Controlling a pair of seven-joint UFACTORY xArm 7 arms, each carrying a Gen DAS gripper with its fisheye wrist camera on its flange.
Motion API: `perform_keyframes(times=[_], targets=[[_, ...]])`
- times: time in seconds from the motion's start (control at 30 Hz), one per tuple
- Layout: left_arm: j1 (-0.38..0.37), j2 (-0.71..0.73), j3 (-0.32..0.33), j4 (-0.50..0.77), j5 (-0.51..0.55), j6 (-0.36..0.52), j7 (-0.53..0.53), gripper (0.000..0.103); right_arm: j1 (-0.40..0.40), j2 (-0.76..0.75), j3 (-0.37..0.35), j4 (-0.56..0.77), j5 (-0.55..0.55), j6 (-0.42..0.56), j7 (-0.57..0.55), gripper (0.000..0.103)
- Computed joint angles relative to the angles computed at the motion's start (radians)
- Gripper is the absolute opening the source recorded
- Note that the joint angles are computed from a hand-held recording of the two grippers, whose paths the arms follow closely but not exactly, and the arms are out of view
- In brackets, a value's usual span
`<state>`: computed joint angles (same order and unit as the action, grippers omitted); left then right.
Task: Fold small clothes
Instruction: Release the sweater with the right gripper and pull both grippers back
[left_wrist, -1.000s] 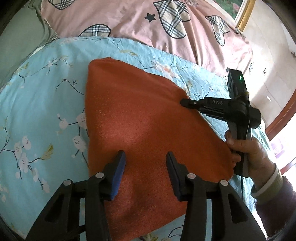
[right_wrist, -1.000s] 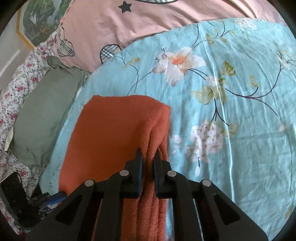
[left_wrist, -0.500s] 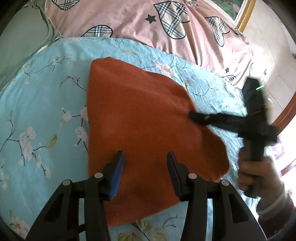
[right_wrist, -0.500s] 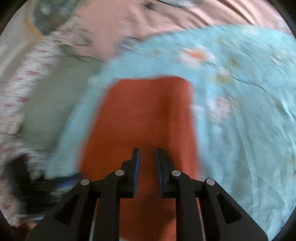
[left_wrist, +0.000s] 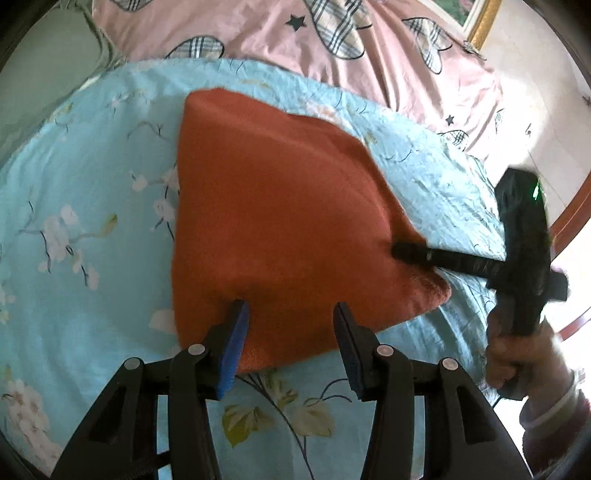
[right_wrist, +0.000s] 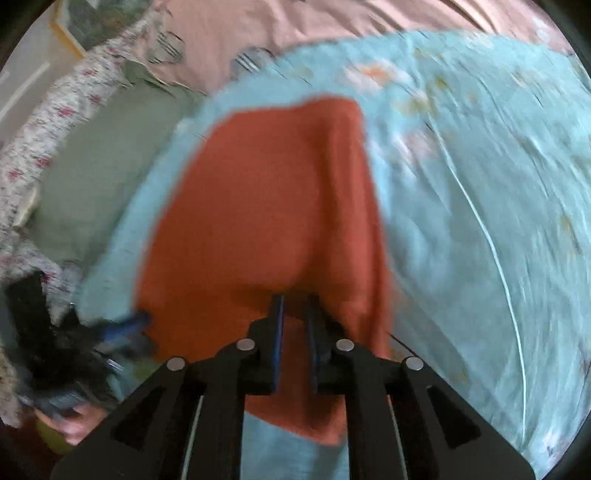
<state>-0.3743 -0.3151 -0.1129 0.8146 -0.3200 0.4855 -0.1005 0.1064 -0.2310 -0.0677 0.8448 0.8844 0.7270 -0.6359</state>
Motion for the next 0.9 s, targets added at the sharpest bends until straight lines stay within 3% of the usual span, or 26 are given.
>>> perform_keyframes(times=[0.03, 0.43, 0.47, 0.53, 0.6, 0.63, 0.7, 0.9], targets=[[0.001, 0.000, -0.001, -0.003, 0.003, 0.000, 0.000, 0.048, -0.006, 0.003, -0.007, -0.003, 0.031, 0.005, -0.012, 0.000], [0.028, -0.091, -0.036, -0.040, 0.090, 0.067, -0.112, 0.049, -0.003, -0.090, 0.000, -0.060, -0.078, -0.026, 0.103, 0.003], [0.040, -0.112, -0.048, -0.044, 0.117, 0.083, -0.136, 0.050, -0.004, -0.113, 0.003, -0.072, -0.102, -0.028, 0.123, 0.004], [0.067, -0.147, -0.070, -0.051, 0.176, 0.112, -0.192, 0.063, 0.000, -0.161, 0.002, -0.099, -0.137, -0.032, 0.152, 0.006], [0.120, -0.171, -0.115, -0.045, 0.269, 0.168, -0.285, 0.079, 0.006, -0.227, 0.005, -0.139, -0.181, -0.046, 0.178, 0.017], [0.144, -0.181, -0.137, -0.041, 0.320, 0.201, -0.327, 0.081, 0.012, -0.257, 0.007, -0.155, -0.202, -0.055, 0.190, 0.032], [0.164, -0.201, -0.154, -0.044, 0.392, 0.242, -0.376, 0.081, 0.027, -0.307, 0.008, -0.184, -0.243, -0.073, 0.207, 0.052], [0.189, -0.264, -0.189, -0.066, 0.544, 0.335, -0.466, 0.083, 0.078, -0.433, 0.005, -0.258, -0.366, -0.094, 0.249, 0.061]])
